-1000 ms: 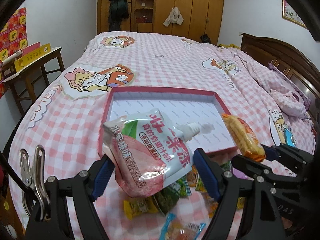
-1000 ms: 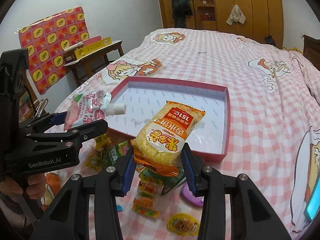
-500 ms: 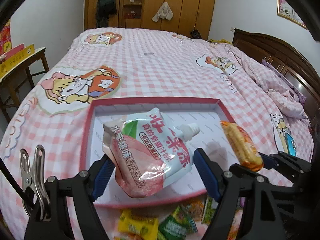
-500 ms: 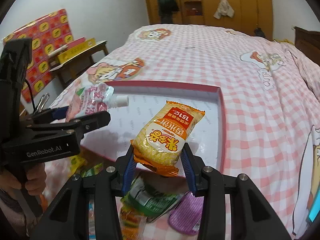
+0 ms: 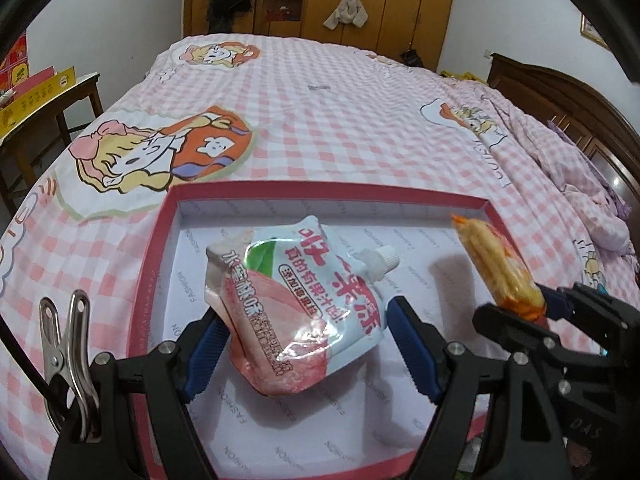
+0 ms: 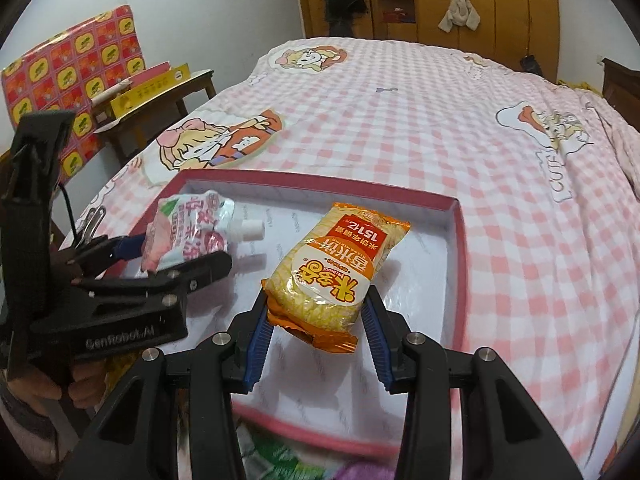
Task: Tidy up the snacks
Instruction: 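Lower the pouch into the pink box and open the left tool while the right tool releases the bread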
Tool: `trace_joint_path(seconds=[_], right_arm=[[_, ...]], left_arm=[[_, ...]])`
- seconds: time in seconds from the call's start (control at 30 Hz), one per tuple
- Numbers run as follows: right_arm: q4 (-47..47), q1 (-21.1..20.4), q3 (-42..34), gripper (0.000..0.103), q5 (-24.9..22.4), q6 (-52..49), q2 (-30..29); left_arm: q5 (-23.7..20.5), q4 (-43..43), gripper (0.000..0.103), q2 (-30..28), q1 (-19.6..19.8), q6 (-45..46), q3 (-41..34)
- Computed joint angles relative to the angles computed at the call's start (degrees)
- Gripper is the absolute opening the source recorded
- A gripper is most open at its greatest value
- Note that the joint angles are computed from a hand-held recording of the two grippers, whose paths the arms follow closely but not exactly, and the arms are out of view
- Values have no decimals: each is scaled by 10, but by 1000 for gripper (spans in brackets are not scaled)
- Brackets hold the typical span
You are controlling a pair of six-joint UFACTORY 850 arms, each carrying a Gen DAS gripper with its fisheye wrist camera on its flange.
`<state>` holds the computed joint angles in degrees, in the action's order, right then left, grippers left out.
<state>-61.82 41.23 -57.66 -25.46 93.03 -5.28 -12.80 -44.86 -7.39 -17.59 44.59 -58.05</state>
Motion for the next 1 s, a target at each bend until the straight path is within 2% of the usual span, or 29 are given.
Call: trace_joint_path(seconds=[0.13,0.23,0.37,0.73,0.93,1.0], right_arm=[[-4,-17,-5,44,24,6,-13],[2,-27,-9,44,33,0,-21],[23,-34,-15,44,40,-20,-29],[47,-41,-26,45,46,-49,-44],[11,-40,-20,51,46,-14,-40],[2,-36,-20,57,35,-8,-39]], left_arm=[[1,19,82,-11,-2,-26,-10],[11,79,82,-20,-8,-87,-18],[4,115,82,-31,-8,-133,-30],[6,153,81,-39,-9,-175,-37],[-2,143,82,-41,-5,-168,-41],[0,140,82,-38,-5,-167,-38]])
